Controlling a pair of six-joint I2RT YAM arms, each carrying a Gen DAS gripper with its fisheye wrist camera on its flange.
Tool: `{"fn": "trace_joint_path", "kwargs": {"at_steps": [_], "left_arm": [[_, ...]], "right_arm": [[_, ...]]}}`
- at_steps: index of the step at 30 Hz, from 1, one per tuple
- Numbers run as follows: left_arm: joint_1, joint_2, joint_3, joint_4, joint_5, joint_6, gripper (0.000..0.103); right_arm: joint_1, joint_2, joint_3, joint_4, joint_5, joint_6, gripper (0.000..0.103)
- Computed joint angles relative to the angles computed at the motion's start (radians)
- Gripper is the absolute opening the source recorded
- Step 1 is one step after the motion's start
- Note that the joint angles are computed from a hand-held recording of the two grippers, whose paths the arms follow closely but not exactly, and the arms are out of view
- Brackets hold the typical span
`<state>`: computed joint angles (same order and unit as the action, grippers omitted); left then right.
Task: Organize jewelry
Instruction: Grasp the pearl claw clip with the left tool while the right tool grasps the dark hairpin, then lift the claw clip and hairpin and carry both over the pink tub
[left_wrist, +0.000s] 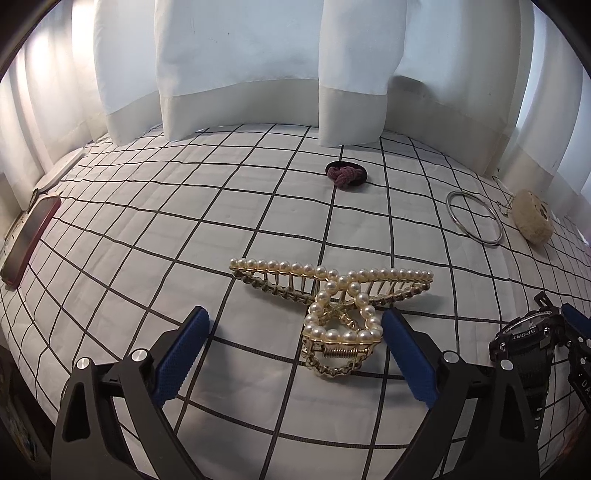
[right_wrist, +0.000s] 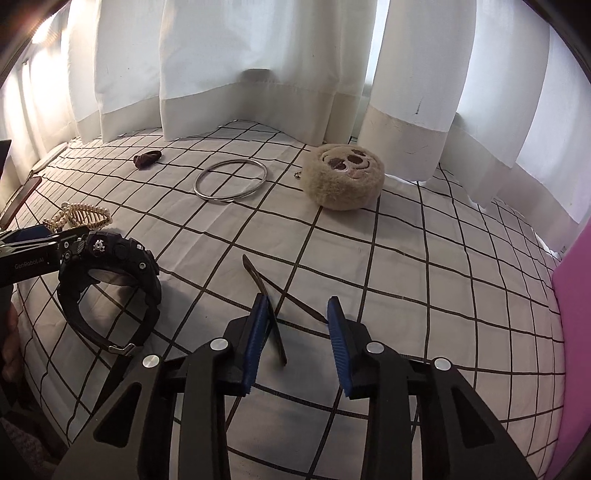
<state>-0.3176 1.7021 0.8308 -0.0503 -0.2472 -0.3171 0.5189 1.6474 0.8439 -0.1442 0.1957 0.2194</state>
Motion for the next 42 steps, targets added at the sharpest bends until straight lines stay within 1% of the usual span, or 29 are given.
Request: {"fn": "trace_joint_path", "kwargs": {"at_steps": [2, 3, 4, 6, 10, 12, 18, 24, 31, 42], "left_arm": [[-0.002, -0.016, -0.018, 0.022, -0.004, 0.005, 0.067], [-0.004, -0.021, -0.023, 0.027, -0.004, 0.01, 0.062], [-0.006, -0.026, -0.028, 0.034, -0.002, 0.017, 0.049], [-0.014, -0.028, -0.025, 0.033, -0.007, 0.026, 0.031], [0.004, -0.041, -0.037, 0.043, 0.024, 0.016, 0.031], [0.006, -0.044, -0.039, 0.042, 0.023, 0.01, 0.031], [0.01, -0.06, -0.039, 0.043, 0.018, 0.015, 0.031], [0.011, -0.07, -0.028, 0.036, 0.028, 0.03, 0.031], [0.023, -0.11, -0.013, -0.001, 0.049, 0.072, 0.031], [0.055, -0.183, 0.069, -0.145, 0.146, 0.162, 0.031]], "right_arm": [[-0.001, -0.004, -0.005, 0.006, -0.008, 0.002, 0.028], [0.004, -0.006, -0.008, 0.008, -0.003, 0.003, 0.027], [0.01, -0.009, -0.012, 0.01, 0.007, 0.001, 0.025], [0.021, -0.01, -0.016, 0.014, 0.02, 0.001, 0.024], [0.014, -0.022, -0.03, 0.026, -0.004, 0.016, 0.023], [0.015, -0.029, -0.038, 0.03, -0.006, 0.019, 0.022], [0.037, -0.059, -0.057, 0.044, 0.035, 0.026, 0.022], [0.038, -0.08, -0.043, 0.026, 0.04, 0.039, 0.021], [0.04, -0.122, -0.02, -0.031, 0.047, 0.074, 0.021], [0.067, -0.177, 0.058, -0.185, 0.095, 0.161, 0.021]]}}
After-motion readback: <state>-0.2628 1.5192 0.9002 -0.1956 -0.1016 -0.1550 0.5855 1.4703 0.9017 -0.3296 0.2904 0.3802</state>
